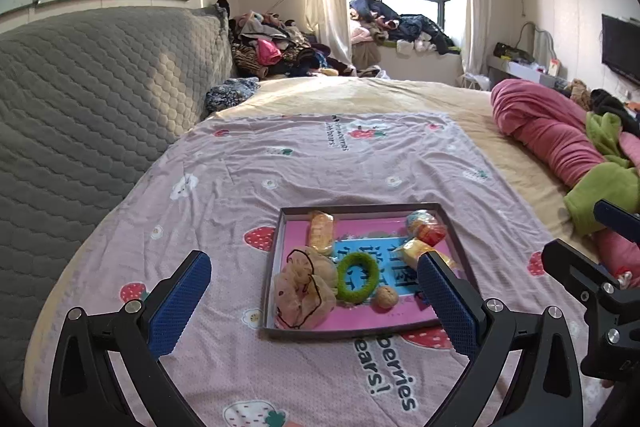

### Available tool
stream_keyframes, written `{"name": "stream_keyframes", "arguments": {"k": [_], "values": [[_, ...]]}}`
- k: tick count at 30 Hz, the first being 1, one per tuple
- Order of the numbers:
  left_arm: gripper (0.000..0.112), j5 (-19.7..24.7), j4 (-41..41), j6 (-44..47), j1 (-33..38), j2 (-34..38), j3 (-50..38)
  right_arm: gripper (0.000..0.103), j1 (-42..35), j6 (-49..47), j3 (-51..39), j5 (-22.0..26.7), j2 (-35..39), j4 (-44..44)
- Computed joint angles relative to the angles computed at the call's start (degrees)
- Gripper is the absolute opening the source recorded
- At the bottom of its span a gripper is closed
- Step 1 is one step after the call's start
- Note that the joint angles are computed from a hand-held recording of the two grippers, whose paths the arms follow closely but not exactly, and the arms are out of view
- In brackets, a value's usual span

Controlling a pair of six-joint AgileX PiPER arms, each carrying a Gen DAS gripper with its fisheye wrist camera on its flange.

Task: Organize objects
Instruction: 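Withdraw both open tools back from the pink tray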

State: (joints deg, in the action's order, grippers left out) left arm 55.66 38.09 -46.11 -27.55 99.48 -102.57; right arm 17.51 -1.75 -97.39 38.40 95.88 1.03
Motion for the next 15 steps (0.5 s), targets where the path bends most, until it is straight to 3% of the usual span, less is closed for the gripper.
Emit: {"name": "stream_keyframes", "arguments": {"k": [15], "values": [[0.103, 4.4, 4.2, -4.5, -4.5, -7.0, 6.1, 0.102, 1.9, 3.2, 4.8, 1.5, -6.2, -2.3]]}}
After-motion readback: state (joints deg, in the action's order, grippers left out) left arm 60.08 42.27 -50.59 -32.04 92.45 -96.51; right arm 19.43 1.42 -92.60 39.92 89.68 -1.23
